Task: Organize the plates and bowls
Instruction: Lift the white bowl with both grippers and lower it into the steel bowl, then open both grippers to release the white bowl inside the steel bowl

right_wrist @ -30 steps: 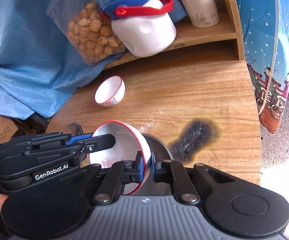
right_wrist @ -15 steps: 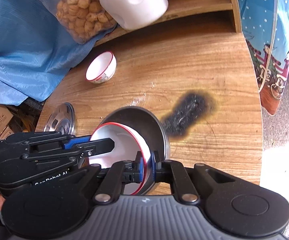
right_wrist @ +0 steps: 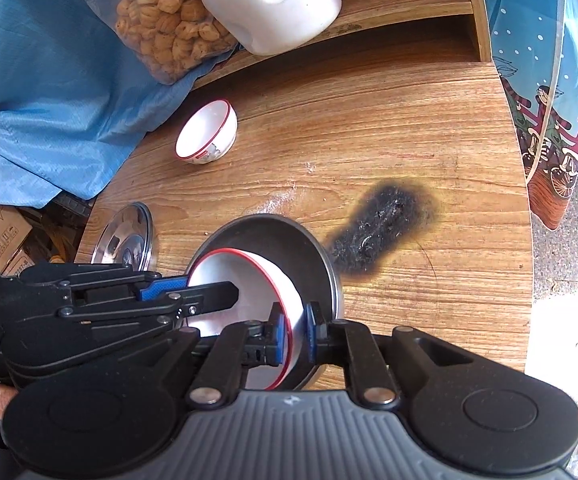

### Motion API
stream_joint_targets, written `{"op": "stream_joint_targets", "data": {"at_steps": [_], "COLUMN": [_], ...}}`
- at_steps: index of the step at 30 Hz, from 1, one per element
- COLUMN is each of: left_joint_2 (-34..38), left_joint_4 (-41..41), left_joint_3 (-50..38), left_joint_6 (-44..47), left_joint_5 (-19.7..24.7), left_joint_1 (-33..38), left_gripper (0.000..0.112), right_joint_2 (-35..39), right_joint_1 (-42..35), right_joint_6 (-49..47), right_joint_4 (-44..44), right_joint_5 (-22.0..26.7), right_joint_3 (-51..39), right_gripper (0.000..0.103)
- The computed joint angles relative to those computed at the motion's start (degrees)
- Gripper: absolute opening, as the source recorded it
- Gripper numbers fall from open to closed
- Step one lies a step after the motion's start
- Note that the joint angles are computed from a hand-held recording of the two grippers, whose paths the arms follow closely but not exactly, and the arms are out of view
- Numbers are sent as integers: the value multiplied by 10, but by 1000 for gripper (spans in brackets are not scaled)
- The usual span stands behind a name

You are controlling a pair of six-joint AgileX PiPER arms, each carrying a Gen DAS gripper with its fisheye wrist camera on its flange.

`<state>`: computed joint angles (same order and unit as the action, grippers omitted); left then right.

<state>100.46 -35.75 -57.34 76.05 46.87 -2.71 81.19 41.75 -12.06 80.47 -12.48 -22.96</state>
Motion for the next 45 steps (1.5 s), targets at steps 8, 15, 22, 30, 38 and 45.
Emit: {"op": "stream_joint_targets", "data": {"at_steps": [8,15,22,30,38,45], "left_joint_2": [6,2,8,15,19,50], "left_joint_4": [-1,-12,-41,-85,-105,-62], "left_joint_3": [-7,-10,-27,-53,-67,-113], "left_joint_6": [-25,-22,-10,-21,-51,-193], "left_joint_5": [-6,2,43,87,77,28], "left_joint_1": [-1,3,27,61,80,82], "left_gripper": [12,19,31,40,75,102], "right_joint_2": [-5,-6,-17,-52,-61,-51], "right_joint_1": [-16,-18,-1,22,37,51], "right_joint_6": [29,30,43,171,171,107], "right_joint_4": [-50,-55,-45,-124,-90,-25], "right_joint_5": [5,7,-17,-74,-109,-119], "right_joint_3": [2,3,11,52,63,41], "right_gripper": [22,22,22,22,30,67]}}
